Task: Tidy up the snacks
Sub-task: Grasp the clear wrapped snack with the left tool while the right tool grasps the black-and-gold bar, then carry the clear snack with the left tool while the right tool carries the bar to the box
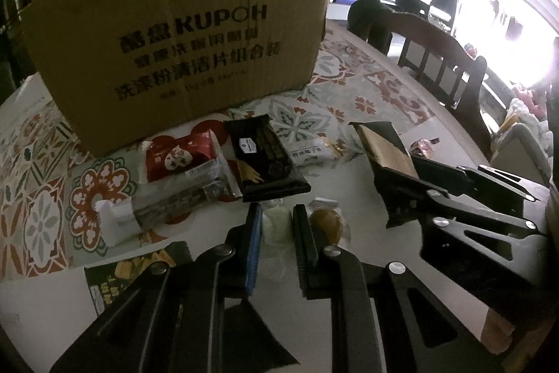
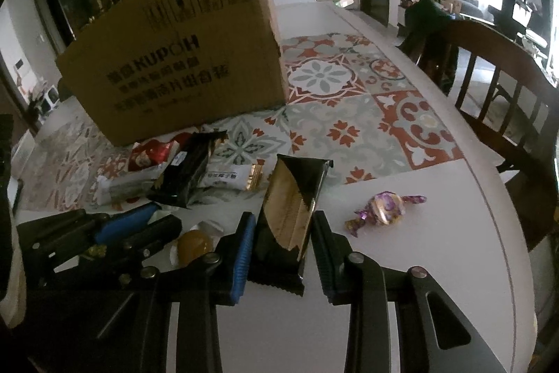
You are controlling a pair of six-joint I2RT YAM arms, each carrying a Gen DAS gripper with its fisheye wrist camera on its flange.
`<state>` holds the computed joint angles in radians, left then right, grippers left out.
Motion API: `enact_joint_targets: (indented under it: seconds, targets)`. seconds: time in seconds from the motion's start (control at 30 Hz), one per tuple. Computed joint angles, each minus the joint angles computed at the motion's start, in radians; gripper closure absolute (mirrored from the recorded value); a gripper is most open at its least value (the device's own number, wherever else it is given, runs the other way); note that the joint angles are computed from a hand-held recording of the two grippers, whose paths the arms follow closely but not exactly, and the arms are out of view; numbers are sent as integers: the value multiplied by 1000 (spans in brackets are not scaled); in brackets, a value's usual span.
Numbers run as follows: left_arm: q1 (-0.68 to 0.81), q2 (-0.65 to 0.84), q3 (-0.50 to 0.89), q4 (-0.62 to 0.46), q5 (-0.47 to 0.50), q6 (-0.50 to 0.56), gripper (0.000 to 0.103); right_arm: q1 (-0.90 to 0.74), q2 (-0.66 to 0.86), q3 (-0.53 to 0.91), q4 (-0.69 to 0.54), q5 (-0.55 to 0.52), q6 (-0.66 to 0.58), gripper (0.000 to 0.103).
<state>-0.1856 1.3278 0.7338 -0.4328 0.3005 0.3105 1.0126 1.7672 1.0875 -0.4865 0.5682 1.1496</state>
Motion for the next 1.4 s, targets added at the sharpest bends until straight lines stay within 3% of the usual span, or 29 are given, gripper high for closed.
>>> enact_joint_targets:
  seconds: [0.7, 1.4]
  targets:
    - [152, -276, 24, -218, 157, 26, 84, 136, -99, 72, -83, 138, 5, 69]
    - [204, -314, 162, -194, 200, -1, 84, 155, -138, 144, -63, 225, -112, 69]
